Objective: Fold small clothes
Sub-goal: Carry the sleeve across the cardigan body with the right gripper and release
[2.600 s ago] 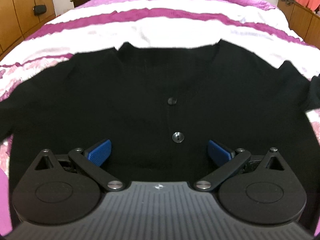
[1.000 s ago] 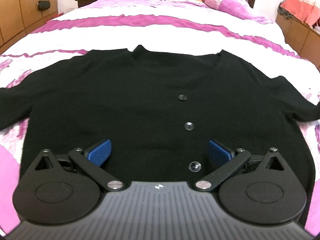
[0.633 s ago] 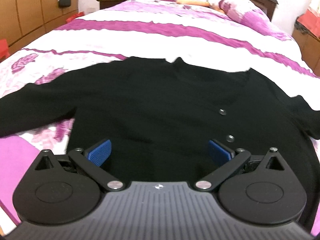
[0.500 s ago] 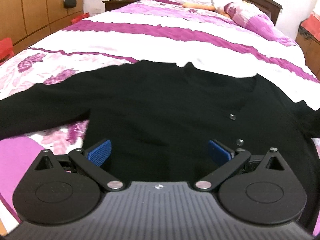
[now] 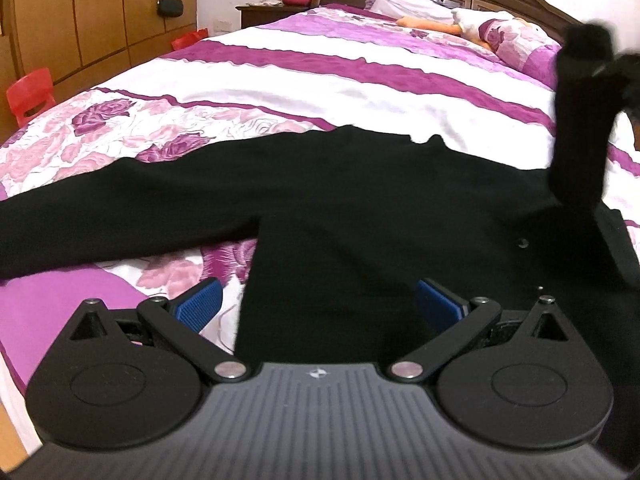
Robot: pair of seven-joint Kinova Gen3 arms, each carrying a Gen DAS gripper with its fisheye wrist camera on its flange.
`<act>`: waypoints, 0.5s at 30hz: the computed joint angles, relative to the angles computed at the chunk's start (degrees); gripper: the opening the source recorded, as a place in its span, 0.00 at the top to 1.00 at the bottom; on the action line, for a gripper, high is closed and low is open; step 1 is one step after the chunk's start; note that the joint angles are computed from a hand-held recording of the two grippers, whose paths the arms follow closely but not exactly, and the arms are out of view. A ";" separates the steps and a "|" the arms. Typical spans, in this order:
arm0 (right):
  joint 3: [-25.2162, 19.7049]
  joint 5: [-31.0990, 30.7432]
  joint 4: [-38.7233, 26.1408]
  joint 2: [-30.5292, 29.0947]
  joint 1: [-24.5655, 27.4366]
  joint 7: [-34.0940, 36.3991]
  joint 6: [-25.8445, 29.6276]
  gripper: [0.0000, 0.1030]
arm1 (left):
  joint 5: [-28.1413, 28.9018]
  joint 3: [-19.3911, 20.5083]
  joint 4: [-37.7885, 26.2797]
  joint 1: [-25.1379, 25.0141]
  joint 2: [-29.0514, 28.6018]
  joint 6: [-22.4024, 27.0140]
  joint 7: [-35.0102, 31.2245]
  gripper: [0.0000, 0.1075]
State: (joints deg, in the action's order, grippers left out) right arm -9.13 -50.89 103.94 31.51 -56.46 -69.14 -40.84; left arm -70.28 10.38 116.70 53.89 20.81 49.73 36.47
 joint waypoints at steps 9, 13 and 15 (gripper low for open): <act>1.42 0.83 -8.38 7.98 -0.16 -2.35 11.70 0.82 | -2.65 -0.51 2.52 -0.99 0.27 -0.53 3.64 0.04; 4.20 0.38 -11.41 9.32 -0.82 -3.71 17.67 0.79 | -3.43 -0.39 3.45 -1.84 0.11 -1.24 5.28 0.04; 6.19 -0.49 -13.13 10.16 -1.62 -4.49 20.48 0.68 | -3.58 -0.23 3.64 -2.10 0.09 -1.25 5.63 0.04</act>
State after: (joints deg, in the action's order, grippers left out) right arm -2.94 -51.38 90.82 41.67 -58.09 -73.63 -20.37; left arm -73.86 10.14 120.34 51.79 20.91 48.48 42.10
